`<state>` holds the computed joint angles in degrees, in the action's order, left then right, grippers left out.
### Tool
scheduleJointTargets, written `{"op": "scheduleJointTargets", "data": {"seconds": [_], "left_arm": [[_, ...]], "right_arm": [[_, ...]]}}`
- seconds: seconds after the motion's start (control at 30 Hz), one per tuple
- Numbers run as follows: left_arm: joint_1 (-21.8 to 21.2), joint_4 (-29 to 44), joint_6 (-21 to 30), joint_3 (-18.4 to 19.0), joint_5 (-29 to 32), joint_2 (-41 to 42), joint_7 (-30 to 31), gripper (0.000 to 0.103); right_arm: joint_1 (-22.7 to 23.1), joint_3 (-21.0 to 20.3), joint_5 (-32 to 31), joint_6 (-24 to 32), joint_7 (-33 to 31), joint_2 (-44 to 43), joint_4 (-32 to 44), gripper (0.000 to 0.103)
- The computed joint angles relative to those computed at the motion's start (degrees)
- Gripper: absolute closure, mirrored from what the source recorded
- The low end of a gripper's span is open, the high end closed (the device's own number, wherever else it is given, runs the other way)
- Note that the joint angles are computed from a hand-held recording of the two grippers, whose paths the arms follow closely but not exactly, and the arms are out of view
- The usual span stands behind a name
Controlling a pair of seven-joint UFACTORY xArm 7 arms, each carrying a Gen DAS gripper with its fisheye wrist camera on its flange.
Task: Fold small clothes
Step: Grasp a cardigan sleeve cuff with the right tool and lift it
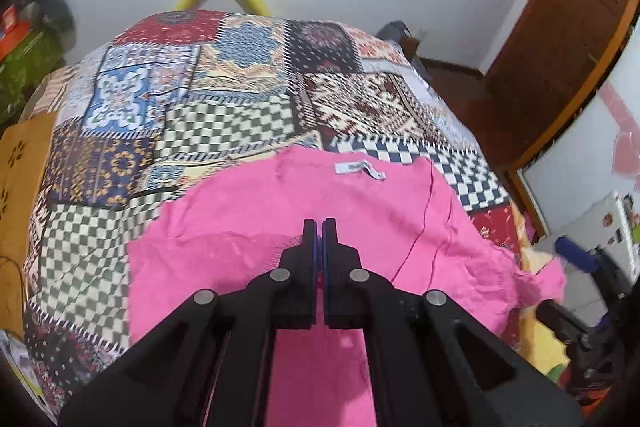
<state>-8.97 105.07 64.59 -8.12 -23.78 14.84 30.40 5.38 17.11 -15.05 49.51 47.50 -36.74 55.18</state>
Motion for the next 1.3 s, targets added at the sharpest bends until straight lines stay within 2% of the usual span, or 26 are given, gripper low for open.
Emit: {"op": "scheduleJointTargets", "data": {"seconds": [0.1, 0.2, 0.3, 0.33, 0.37, 0.5, 0.57, 0.63, 0.83, 1.03, 1.3], "left_arm": [[-0.6, -2.0, -0.7, -0.6, -0.4, -0.5, 0.7, 0.102], [-2.1, -4.1, -2.8, -0.5, 2.2, -1.9, 0.6, 0.095], [-2.3, -6.1, -4.1, -0.2, 3.0, -3.9, 1.0, 0.072], [-2.3, -6.8, -4.8, 0.0, 3.2, -4.7, 1.3, 0.061], [-2.2, -8.0, -5.8, 0.1, 3.2, -5.7, 1.8, 0.054], [-1.5, -13.4, -9.3, 1.1, 2.6, -10.8, 5.6, 0.050], [-1.0, -15.4, -9.3, 1.9, 1.3, -13.1, 7.2, 0.040], [-0.3, -17.7, -9.3, 2.9, -0.5, -15.4, 8.6, 0.036], [0.0, -24.8, -10.4, 4.8, -0.6, -20.4, 11.1, 0.034], [0.4, -30.1, -10.9, 5.5, 1.6, -21.7, 9.2, 0.034], [0.6, -33.5, -13.9, 5.4, 6.1, -20.8, 5.5, 0.034]], "right_arm": [[-0.1, -0.4, 0.2, 1.1, 0.2, -1.7, -1.0, 0.018], [-0.6, -0.6, 0.6, 3.1, 0.7, -3.5, -1.8, 0.018], [-1.1, -0.6, 0.9, 5.5, 1.2, -5.9, -2.5, 0.018], [-1.3, -0.6, 0.9, 6.5, 1.3, -6.9, -2.8, 0.018], [-1.5, -0.6, 1.0, 7.4, 1.4, -7.7, -2.9, 0.018], [-2.4, -0.5, 0.8, 12.4, 1.1, -11.3, -3.4, 0.018], [-2.9, -0.6, 0.7, 15.1, 0.7, -13.2, -3.5, 0.018], [-3.3, -0.9, 0.8, 18.3, 0.1, -15.9, -3.8, 0.018], [-5.1, -2.1, 1.5, 26.8, -1.0, -24.1, -6.4, 0.018], [-6.6, -4.2, 3.7, 34.4, -0.6, -34.5, -12.4, 0.018], [-8.5, -6.6, 6.4, 37.6, 0.8, -42.1, -19.4, 0.019]]}}
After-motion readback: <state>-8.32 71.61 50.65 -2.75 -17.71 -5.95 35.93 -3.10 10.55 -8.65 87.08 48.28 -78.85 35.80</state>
